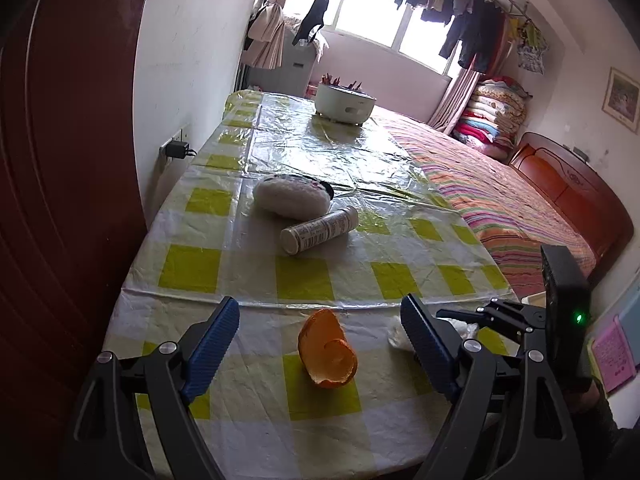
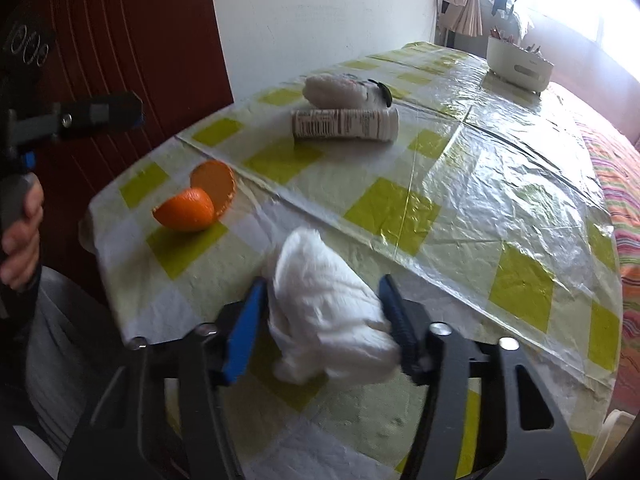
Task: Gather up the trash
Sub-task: 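Grasp the crumpled white tissue with the right tool, then grasp the orange peel with the left tool while the right tool holds the tissue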
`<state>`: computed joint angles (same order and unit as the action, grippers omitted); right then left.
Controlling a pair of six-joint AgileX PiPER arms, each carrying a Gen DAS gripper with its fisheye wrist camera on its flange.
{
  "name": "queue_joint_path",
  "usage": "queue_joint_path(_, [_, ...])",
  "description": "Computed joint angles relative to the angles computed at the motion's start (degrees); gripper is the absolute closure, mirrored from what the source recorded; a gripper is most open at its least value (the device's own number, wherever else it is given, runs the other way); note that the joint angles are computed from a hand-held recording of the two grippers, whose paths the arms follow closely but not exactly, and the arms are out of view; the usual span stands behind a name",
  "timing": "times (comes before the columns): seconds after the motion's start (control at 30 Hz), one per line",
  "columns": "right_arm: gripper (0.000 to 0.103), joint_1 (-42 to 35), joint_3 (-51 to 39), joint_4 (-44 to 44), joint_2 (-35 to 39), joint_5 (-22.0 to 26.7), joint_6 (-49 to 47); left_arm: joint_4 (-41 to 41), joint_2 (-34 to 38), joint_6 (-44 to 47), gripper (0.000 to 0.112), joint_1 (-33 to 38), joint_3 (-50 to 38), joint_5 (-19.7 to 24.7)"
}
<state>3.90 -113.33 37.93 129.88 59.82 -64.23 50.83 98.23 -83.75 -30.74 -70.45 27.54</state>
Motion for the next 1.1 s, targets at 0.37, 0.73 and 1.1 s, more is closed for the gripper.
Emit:
queue_joint_path(0.37, [0.074,-1.6,7.7,1.2,-6.5,-5.5,-3.2,-3.8,2.9,5.0,0.032,-0.8,-3.2,2.6])
queue_joint_path(0.73, [0.074,-2.9,15.9,2.9,-12.3,-18.3,-6.6,-9.6,6.3,12.2,0.032,-1.1,-7.1,5.2])
queue_joint_path(1.1, [0.074,-4.0,24.9,10.6,-18.3,-30.2,-14.7,-13.2,12.0,18.9,0.032,-2.9,-13.9,10.2])
